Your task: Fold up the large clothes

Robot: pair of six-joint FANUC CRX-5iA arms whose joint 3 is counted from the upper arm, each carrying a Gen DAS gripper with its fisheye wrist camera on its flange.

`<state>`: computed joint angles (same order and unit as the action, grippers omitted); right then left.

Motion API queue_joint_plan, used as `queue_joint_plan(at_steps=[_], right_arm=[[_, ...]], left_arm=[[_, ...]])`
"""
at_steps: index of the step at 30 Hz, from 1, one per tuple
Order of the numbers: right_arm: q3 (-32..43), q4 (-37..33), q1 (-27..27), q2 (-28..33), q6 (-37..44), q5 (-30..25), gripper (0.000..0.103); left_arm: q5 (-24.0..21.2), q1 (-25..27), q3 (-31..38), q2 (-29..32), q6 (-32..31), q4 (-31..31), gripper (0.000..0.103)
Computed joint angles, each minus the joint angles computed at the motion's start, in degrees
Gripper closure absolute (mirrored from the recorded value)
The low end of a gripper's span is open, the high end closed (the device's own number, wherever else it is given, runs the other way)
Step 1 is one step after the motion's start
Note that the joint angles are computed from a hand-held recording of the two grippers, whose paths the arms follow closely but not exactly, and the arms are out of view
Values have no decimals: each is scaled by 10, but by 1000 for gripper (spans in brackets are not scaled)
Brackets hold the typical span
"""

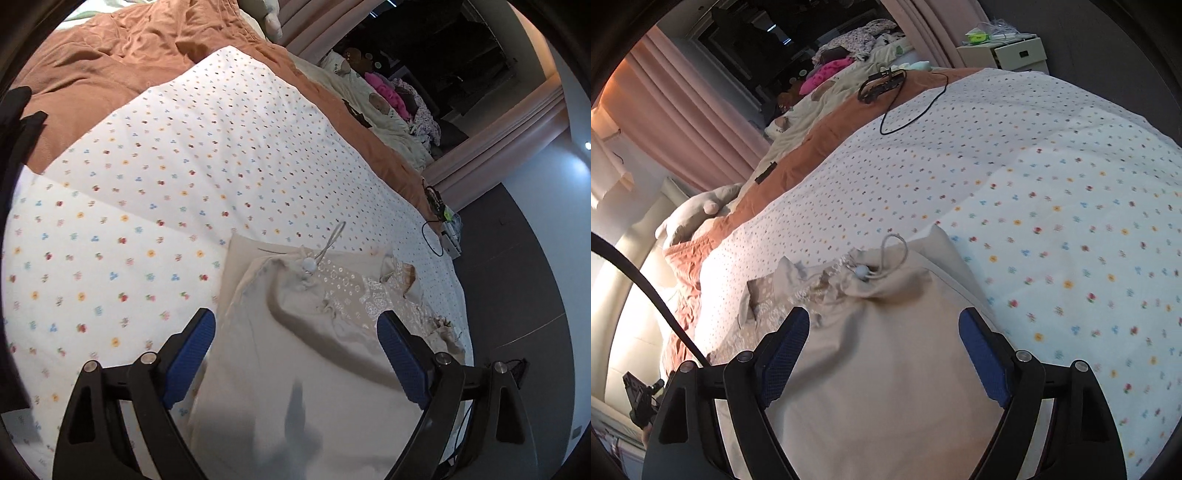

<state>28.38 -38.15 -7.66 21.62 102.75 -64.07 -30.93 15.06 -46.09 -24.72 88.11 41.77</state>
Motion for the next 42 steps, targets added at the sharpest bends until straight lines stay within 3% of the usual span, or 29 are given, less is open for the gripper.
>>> queue_joint_plan(at_steps=[7,16,19,22,23,26,29,37,41,42], right_arm=[[-23,13,-30,-26,22,-32,21],[-51,3,-73,-51,40,-54,21],[-60,14,-77,-55,45,-66,22],[-70,22,-78,-51,50,-81,33],[-73,23,-79,-48,50,-86,42],[-93,42,-73,-49,53,-86,84],[-109,52,-74,-57,65,-72,96],[-157,139,-55,-104,4,-21,99],[-146,136,-49,-128,10,-27,98],[-145,140,-38,-136,18,-28,93]], left_arm=[[-57,21,-13,-77,76,-100,16],[-90,-31,-20,-76,169,-192,40],[-93,-57,-14,-62,193,-218,57],[-98,-82,-1,-49,232,-260,70],[-101,-89,6,-48,249,-279,74],[-109,-99,18,-47,279,-307,84],[-105,-101,18,-47,279,-304,87],[-83,-87,10,-30,253,-274,87],[-85,-69,-5,-41,222,-238,87],[-85,-65,-11,-46,216,-228,86]])
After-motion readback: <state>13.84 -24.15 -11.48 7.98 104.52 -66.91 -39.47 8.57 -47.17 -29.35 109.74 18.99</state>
